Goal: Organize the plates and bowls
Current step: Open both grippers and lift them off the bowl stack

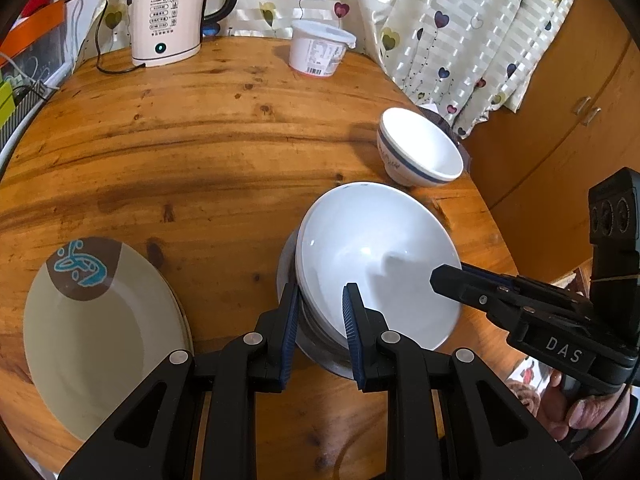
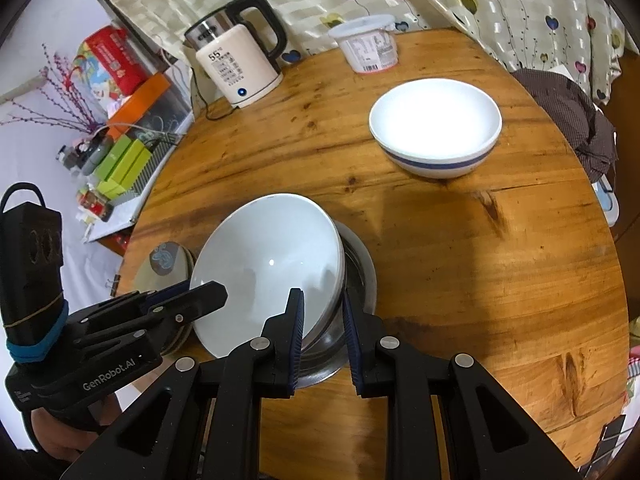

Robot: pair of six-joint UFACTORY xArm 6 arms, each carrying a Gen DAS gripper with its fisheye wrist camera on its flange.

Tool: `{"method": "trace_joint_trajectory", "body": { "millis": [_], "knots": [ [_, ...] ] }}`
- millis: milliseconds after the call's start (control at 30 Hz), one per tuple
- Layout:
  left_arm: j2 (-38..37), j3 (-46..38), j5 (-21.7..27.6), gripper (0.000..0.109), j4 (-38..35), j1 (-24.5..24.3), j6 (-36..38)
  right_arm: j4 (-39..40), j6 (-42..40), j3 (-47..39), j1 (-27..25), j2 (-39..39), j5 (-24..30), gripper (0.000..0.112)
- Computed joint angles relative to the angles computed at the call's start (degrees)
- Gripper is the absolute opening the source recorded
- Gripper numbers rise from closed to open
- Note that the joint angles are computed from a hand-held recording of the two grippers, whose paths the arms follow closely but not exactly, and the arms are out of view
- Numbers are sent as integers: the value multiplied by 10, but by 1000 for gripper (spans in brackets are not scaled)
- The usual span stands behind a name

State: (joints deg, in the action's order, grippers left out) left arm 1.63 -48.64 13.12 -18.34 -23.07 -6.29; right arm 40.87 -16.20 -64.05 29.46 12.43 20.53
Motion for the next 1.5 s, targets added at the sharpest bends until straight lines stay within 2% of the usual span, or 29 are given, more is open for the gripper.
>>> {"method": "trace_joint_trajectory", "body": {
  "millis": [533,967,1500],
  "knots": [
    [18,-13,14,23,-20,-1,20,-21,13,-13,-8,14,20,21],
    [15,-10,8,24,-51,-2,45,-44,23,-12,-7,14,12,22],
    [-7,8,-19,24,-10,8,8,-23,-2,2,-12,-5,-13,22]
  ]
}}
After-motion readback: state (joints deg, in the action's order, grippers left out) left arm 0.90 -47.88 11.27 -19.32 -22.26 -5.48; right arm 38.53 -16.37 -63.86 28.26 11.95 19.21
